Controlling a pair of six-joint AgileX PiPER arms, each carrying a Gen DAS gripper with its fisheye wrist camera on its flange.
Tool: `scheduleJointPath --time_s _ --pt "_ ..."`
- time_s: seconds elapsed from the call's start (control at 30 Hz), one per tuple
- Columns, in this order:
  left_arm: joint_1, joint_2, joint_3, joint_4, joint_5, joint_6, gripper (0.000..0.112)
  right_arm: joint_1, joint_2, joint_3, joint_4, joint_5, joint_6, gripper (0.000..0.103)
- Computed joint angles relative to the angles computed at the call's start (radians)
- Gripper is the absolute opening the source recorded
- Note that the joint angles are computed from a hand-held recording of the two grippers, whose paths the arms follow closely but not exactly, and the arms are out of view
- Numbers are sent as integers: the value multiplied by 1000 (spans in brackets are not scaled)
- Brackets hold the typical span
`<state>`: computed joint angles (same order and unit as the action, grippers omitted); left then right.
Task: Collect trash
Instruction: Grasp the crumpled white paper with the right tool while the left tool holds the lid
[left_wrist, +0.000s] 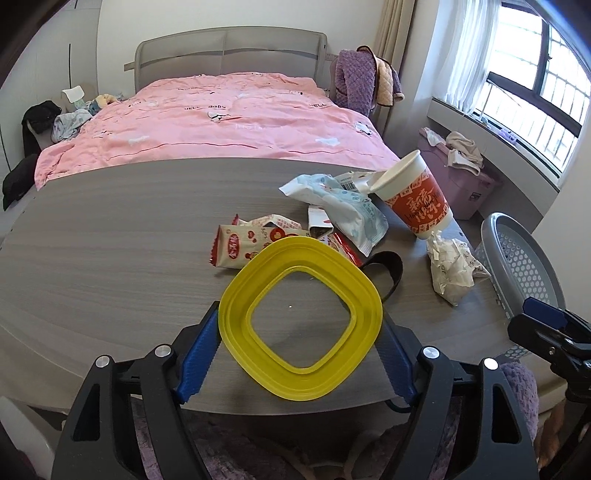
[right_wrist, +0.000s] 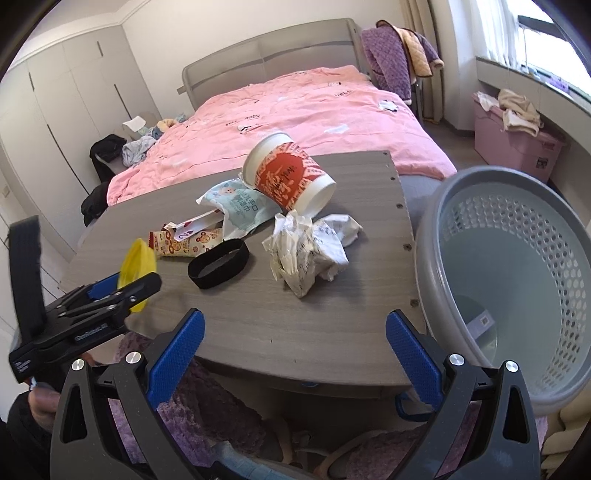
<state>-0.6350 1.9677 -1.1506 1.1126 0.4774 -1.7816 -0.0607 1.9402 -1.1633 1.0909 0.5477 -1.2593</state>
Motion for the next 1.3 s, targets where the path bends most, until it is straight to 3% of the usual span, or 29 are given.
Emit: scheduleJointPath --time_s 0.4,0.6,0.63,0.67,0.8,1.3 --pt "5 -50 31 48 41 -51 75 103 159 -229 -208 -95 244 92" --pt "13 -46 27 40 38 -45 75 136 231 -326 -424 -97 466 73" --pt "16 -46 27 40 36 -44 75 136 241 -338 -433 -85 474 63" --pt "19 -46 27 39 35 -42 75 134 249 -347 -431 -70 472 55" --pt "27 -46 28 36 26 -40 75 129 240 -326 -391 -69 428 46" --pt "-13 -73 36 61 43 -60 75 69 97 -122 -180 -51 199 45"
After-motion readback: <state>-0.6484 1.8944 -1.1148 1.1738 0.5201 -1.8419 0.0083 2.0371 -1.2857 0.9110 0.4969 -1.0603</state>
